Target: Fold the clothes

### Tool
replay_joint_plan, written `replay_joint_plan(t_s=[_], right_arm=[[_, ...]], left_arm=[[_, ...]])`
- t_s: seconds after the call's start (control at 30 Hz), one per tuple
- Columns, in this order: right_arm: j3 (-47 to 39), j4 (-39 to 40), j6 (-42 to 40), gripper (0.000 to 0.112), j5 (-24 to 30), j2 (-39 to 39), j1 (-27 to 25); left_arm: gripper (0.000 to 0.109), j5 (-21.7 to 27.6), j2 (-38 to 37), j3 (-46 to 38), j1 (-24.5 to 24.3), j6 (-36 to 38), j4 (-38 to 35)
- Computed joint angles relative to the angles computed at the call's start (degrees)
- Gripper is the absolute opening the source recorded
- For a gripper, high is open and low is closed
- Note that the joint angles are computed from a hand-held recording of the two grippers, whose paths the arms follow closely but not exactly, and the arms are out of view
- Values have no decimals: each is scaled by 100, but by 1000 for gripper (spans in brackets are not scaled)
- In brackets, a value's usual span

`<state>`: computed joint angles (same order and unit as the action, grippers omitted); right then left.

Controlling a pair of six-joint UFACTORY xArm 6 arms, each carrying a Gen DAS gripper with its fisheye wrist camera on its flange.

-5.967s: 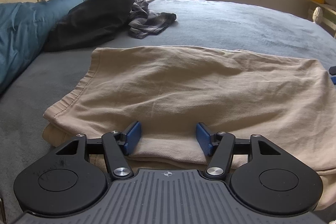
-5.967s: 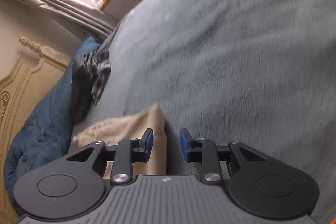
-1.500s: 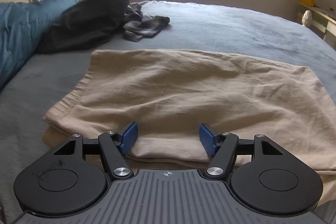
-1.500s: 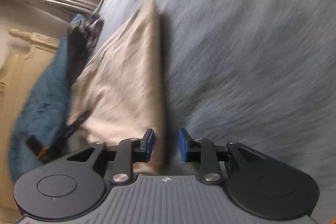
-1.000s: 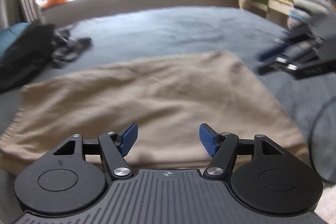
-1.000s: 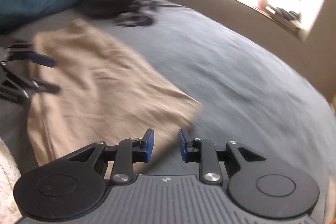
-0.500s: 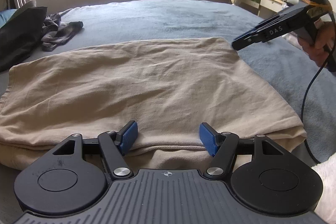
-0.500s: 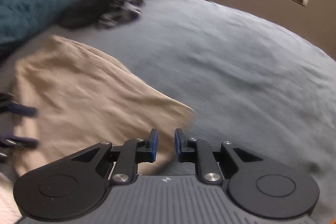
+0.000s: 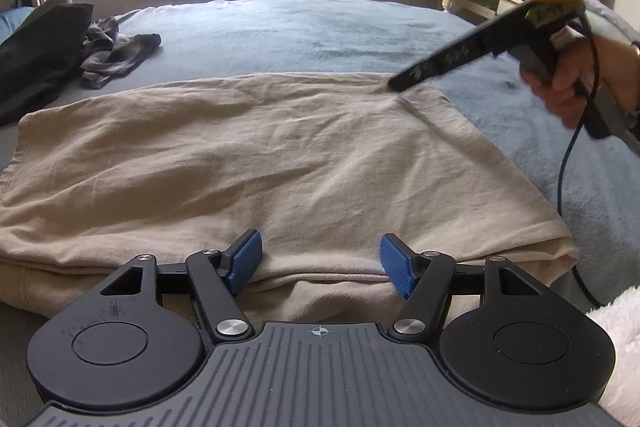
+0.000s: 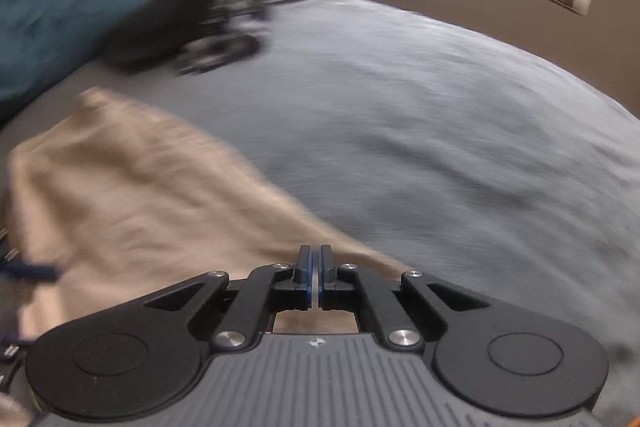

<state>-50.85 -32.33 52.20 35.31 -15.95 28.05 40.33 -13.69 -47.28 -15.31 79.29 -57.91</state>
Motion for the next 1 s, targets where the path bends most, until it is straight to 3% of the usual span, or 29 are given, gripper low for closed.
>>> replay_joint_plan(t_s=[0.07,0.17,0.23,0.3,0.37,0.47,0.57,0.7,0.9,1.0], right_arm=[[-263,-207,248,0,493,357,86],[-651,-1054,1474,2,1420,550,259],[-743,-1268,1847,3,1418,513,331],[-687,-917,1298,3,665,420,354],[-801,-280,149,4,160,546,503],[-1181,362,-1005,4,74,989,731],[-1657,433,-968,4,323,1485,741],[-2126,638,-1091,4,181,1768,710],[-3323,1543,-2288,4,133,2948,642],[-3839,1182,-1895,4,318,3458,539]], left_arm=[[66,69,-19,-7,42,-64,46],[66,226,-62,-14,156,-147,79],[66,288,-114,16,214,-122,83],[66,290,-164,71,238,-113,67],[66,281,-215,127,247,-155,68],[66,278,-289,147,284,-339,172],[64,33,-494,260,310,-458,186],[65,-19,-706,313,526,-51,-238],[65,-309,10,-128,369,-237,-227],[64,-338,198,-149,383,-269,-237]])
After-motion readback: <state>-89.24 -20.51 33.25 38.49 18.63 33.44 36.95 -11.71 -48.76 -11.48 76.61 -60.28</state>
